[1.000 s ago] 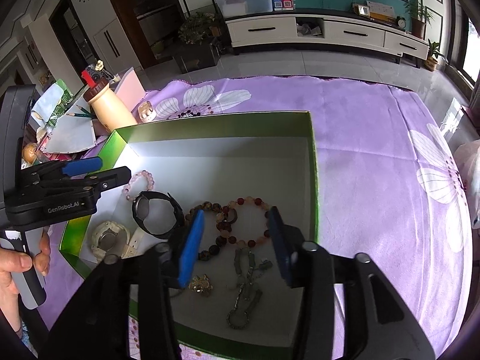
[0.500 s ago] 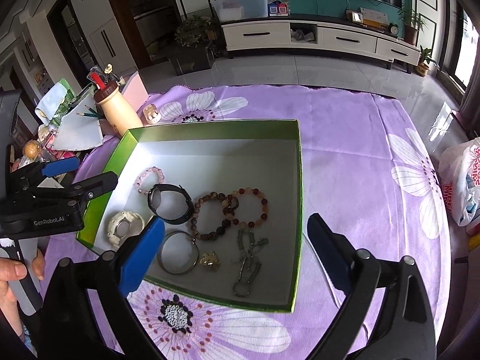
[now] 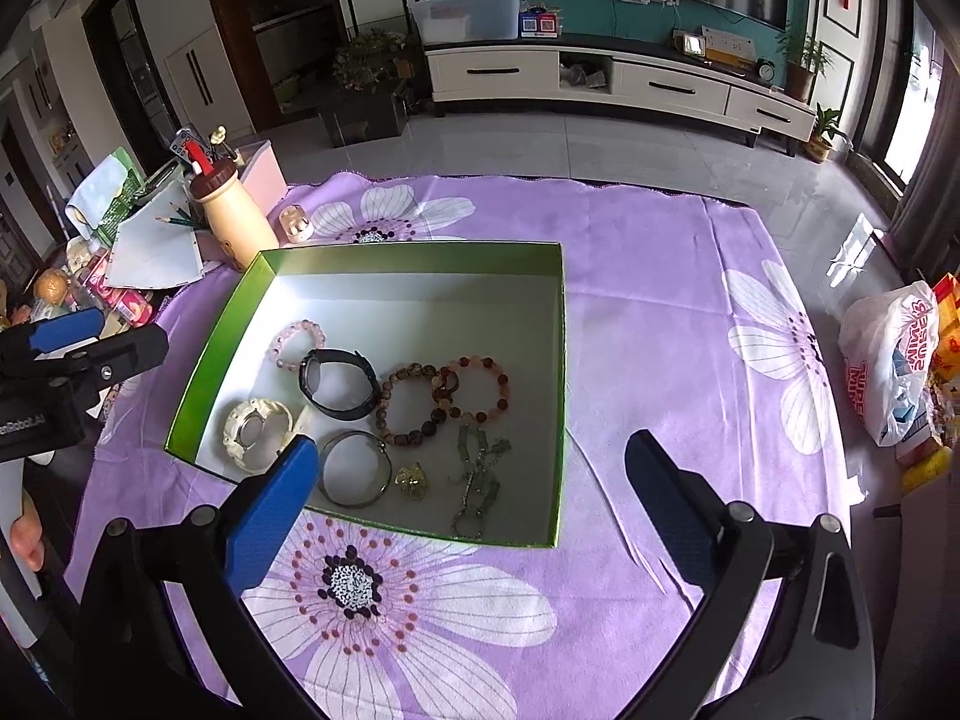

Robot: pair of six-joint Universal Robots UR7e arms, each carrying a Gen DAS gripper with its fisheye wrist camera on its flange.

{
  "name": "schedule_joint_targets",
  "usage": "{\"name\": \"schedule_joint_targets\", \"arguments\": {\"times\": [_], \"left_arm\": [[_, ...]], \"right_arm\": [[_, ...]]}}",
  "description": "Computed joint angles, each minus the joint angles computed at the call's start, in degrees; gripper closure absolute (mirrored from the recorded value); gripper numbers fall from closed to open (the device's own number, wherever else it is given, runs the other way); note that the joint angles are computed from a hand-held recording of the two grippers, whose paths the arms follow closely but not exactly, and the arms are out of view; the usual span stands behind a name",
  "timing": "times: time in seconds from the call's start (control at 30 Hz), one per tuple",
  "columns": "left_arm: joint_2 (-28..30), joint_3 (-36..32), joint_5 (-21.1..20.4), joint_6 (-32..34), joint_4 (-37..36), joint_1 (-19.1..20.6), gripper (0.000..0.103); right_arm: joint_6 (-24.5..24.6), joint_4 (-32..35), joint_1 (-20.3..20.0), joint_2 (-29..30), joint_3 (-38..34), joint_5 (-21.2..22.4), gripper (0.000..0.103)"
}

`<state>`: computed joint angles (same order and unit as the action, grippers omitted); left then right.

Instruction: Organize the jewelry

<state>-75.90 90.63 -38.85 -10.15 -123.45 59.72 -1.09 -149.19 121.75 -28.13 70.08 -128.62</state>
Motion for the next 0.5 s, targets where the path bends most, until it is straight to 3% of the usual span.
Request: {"name": "schedule_joint_targets", "arguments": {"times": [0.5], "left_arm": [[-1.5,0.0,4.0,-5.7,6.9,-2.4,0.002]], "right_arm": [[1.5,1.2,1.4,-1.3,0.7,-1.4,0.001]]}}
